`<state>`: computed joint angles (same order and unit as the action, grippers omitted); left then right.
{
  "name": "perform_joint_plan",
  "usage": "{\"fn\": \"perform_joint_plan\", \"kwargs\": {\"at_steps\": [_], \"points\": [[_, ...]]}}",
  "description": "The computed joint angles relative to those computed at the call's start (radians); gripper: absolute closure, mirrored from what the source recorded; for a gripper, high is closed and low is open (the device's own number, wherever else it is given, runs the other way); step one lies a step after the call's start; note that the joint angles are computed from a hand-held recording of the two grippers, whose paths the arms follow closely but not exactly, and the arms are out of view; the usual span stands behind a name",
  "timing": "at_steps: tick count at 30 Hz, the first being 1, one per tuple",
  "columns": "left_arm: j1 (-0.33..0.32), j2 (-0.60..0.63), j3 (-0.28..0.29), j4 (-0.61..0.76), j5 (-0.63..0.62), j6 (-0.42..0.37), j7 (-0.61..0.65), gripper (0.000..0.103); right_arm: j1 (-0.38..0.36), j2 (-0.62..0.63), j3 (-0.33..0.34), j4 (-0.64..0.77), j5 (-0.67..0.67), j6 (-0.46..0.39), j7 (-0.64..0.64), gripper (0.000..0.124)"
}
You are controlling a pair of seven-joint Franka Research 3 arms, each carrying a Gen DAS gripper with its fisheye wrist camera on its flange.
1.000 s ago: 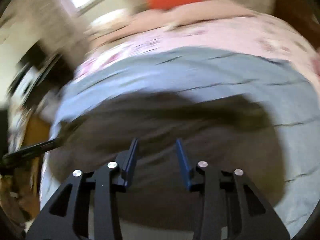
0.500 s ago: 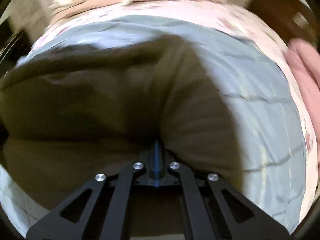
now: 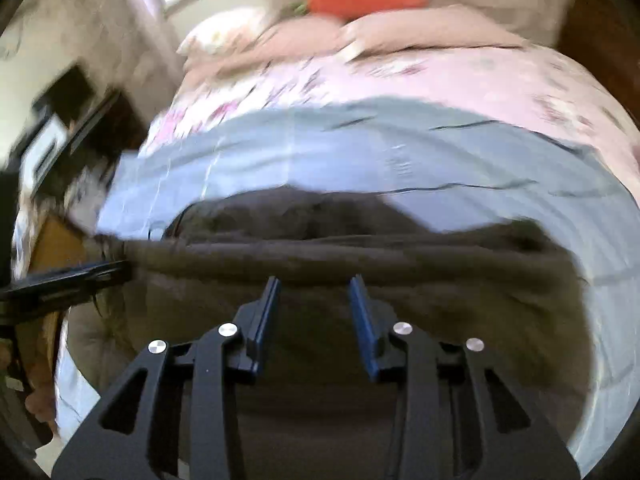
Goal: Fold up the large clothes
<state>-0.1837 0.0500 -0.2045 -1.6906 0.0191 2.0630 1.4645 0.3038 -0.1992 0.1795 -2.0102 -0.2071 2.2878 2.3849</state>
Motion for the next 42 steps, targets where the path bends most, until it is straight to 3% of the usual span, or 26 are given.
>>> {"fn": "perform_joint_plan", "kwargs": {"at_steps": [1, 6, 8, 9, 10, 11, 13, 14, 16, 17, 19, 21, 24, 26, 27, 28, 29, 32, 35, 37, 39, 40, 42], "points": [[-0.009, 0.041, 0.0, 0.019, 0.097, -0.012, -0.029, 0.064, 0.008, 0.018, -0.02, 0.009, -0.013, -0.033, 0.005, 0.09], [0.025, 0.051, 0.039, -0.03, 0.251, -0.002, -0.049, 0.055, -0.092, -0.083, -0.054, -0.15, -0.059, -0.1, 0.076, 0.098], [0.047, 0.063, 0.045, -0.038, 0.235, 0.002, -0.013, 0.055, -0.112, -0.105, -0.066, -0.197, -0.029, -0.107, 0.059, 0.122], [0.044, 0.067, 0.04, -0.036, 0.254, 0.003, -0.014, 0.055, -0.116, -0.1, -0.059, -0.196, -0.028, -0.121, 0.046, 0.124], [0.037, 0.073, 0.035, -0.03, 0.287, 0.002, -0.021, 0.056, -0.117, -0.079, -0.042, -0.162, -0.044, -0.168, 0.035, 0.124], [0.031, 0.058, 0.032, -0.032, 0.303, -0.004, -0.035, 0.065, -0.116, -0.072, -0.025, -0.134, -0.064, -0.209, 0.046, 0.124], [0.046, -0.004, 0.033, -0.056, 0.232, 0.017, -0.035, 0.067, -0.117, -0.138, -0.018, -0.157, -0.087, -0.19, 0.086, 0.118], [0.059, -0.064, 0.04, -0.094, 0.181, 0.063, -0.026, 0.059, -0.116, -0.187, -0.013, -0.179, -0.091, -0.166, 0.096, 0.113], [0.067, -0.194, 0.053, -0.191, 0.124, 0.104, -0.009, 0.039, -0.106, -0.297, 0.035, -0.213, -0.088, -0.153, 0.151, 0.063], [0.067, -0.243, 0.06, -0.239, 0.102, 0.118, 0.002, 0.039, -0.1, -0.329, 0.051, -0.225, -0.072, -0.151, 0.161, 0.057], [0.07, -0.291, 0.072, -0.299, 0.083, 0.104, 0.004, 0.042, -0.083, -0.362, 0.085, -0.245, -0.025, -0.197, 0.179, 0.057], [0.083, -0.286, 0.085, -0.355, 0.063, 0.042, -0.031, 0.047, -0.071, -0.35, 0.089, -0.296, 0.041, -0.216, 0.208, 0.057], [0.093, -0.221, 0.095, -0.403, 0.037, 0.065, -0.024, 0.041, -0.059, -0.319, 0.073, -0.384, 0.067, -0.109, 0.181, 0.053], [0.095, -0.185, 0.076, -0.371, 0.068, 0.044, -0.063, 0.042, -0.065, -0.258, 0.097, -0.323, 0.024, -0.164, 0.159, 0.052], [0.094, -0.168, 0.067, -0.335, 0.085, 0.009, -0.088, 0.045, -0.06, -0.231, 0.096, -0.277, 0.026, -0.217, 0.152, 0.052], [0.094, -0.168, 0.065, -0.318, 0.083, -0.007, -0.097, 0.054, -0.051, -0.236, 0.09, -0.262, 0.036, -0.239, 0.157, 0.053], [0.092, -0.198, 0.069, -0.32, 0.055, 0.002, -0.09, 0.055, -0.045, -0.259, 0.085, -0.263, 0.042, -0.242, 0.17, 0.053], [0.088, -0.298, 0.078, -0.373, 0.036, 0.051, -0.064, 0.052, -0.052, -0.366, 0.129, -0.268, -0.016, -0.283, 0.238, 0.053], [0.096, -0.293, 0.075, -0.394, 0.079, -0.008, -0.091, 0.048, -0.042, -0.388, 0.117, -0.325, 0.039, -0.331, 0.263, 0.053], [0.095, -0.243, 0.077, -0.395, 0.079, -0.01, -0.088, 0.047, -0.023, -0.367, 0.095, -0.365, 0.086, -0.303, 0.235, 0.049], [0.09, -0.24, 0.073, -0.353, 0.066, -0.05, -0.094, 0.053, -0.028, -0.349, 0.111, -0.312, 0.076, -0.356, 0.246, 0.049], [0.085, -0.261, 0.079, -0.351, 0.035, -0.048, -0.075, 0.049, -0.026, -0.364, 0.117, -0.297, 0.072, -0.348, 0.259, 0.049], [0.067, -0.343, 0.093, -0.351, -0.036, -0.049, -0.02, 0.026, -0.02, -0.391, 0.153, -0.227, 0.052, -0.364, 0.288, 0.048]]}}
